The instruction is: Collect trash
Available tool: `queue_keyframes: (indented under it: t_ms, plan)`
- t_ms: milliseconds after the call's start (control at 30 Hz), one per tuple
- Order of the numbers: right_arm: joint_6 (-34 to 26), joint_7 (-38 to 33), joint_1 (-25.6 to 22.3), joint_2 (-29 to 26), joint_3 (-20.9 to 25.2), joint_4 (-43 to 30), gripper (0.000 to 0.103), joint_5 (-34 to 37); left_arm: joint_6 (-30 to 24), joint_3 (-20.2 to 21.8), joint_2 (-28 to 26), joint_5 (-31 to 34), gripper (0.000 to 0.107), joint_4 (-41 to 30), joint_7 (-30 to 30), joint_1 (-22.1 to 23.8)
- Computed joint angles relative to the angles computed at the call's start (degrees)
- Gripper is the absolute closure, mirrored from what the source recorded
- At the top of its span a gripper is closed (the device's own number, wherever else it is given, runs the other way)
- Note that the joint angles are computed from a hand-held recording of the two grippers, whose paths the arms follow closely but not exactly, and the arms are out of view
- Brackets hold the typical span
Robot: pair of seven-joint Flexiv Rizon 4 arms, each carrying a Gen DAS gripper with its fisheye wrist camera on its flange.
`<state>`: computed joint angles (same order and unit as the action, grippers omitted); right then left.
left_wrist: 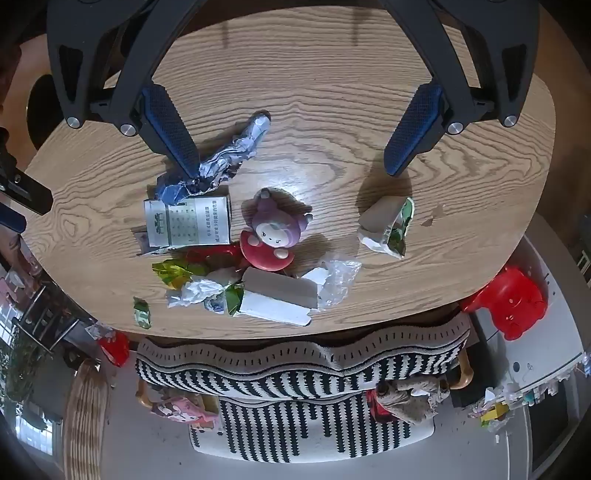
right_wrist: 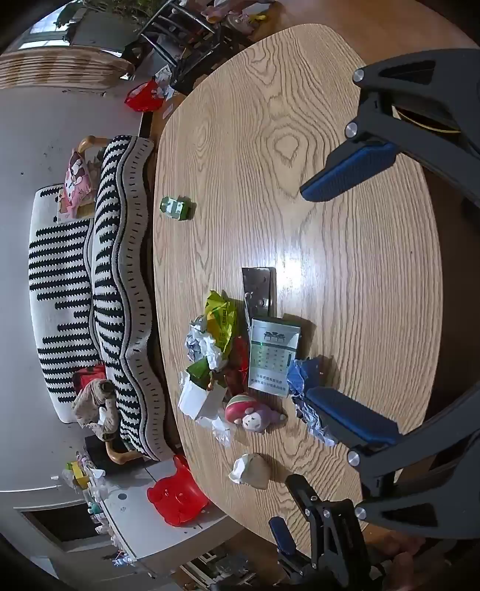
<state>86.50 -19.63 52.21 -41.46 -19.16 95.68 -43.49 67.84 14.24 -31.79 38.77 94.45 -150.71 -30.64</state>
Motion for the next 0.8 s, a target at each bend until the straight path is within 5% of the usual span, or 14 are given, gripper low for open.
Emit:
queue_keyframes:
  t_ms: [800]
  plan:
    - [-0.6,0.33,-0.82,0.26,1.0,-0.07,0.006,-0.94,-0.07,-0.27,0.56,0.6,0.01,0.57,0.01,0.53]
